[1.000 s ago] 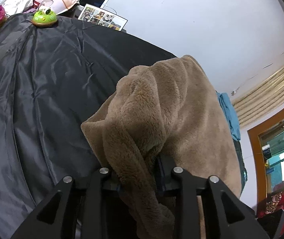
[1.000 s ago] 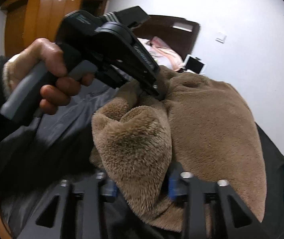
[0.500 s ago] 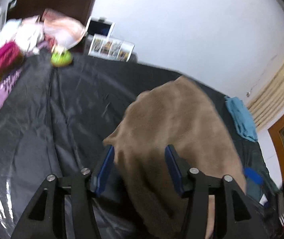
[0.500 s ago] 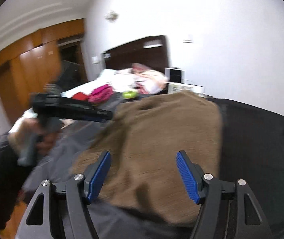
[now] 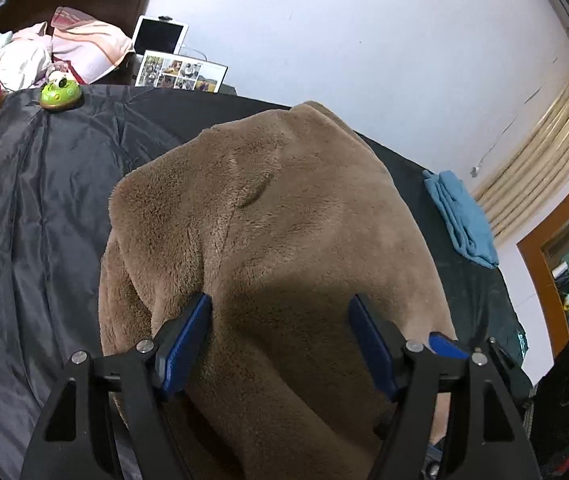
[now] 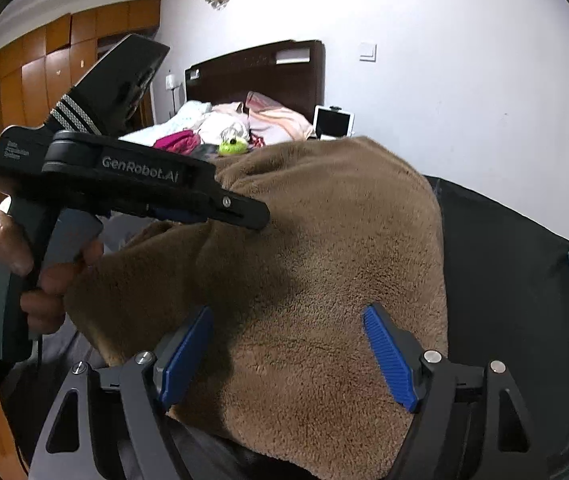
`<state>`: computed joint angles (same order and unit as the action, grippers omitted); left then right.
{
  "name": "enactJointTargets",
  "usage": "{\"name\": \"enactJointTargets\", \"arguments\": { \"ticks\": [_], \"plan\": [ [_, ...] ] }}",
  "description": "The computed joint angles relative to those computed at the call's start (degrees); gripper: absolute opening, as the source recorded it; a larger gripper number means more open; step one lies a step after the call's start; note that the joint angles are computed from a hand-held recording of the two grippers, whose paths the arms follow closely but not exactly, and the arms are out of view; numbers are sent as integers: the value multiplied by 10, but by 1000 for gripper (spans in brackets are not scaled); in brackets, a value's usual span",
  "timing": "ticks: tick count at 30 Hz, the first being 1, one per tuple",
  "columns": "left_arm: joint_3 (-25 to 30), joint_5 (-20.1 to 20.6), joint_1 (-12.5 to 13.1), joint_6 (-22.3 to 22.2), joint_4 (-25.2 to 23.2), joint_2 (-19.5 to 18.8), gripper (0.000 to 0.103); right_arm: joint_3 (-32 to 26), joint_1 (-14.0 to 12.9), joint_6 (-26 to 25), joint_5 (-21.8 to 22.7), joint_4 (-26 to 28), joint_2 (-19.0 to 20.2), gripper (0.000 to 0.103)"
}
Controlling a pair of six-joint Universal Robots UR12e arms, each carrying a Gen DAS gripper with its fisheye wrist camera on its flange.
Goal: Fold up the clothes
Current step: 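Lower the folded blanket onto the black sheet with both grippers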
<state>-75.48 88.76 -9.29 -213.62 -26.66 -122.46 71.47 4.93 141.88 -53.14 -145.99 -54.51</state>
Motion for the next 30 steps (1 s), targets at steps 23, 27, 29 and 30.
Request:
{"name": "enactJointTargets", "arguments": {
  "ticks": [23, 27, 29, 30],
  "plan": [
    [-9, 106, -45, 41, -33, 17, 78, -7, -25, 50, -17, 31, 0, 82],
    [-14, 99, -43, 35, -35, 13, 81, -18, -20, 42, -36, 41, 10, 82],
    [-18, 99, -42, 31, -30, 14, 84, -25, -21, 43, -34, 52, 15, 82],
    [-20, 100, -42, 32, -29, 13, 86, -29, -22, 45, -32, 59, 17, 83]
  ]
}}
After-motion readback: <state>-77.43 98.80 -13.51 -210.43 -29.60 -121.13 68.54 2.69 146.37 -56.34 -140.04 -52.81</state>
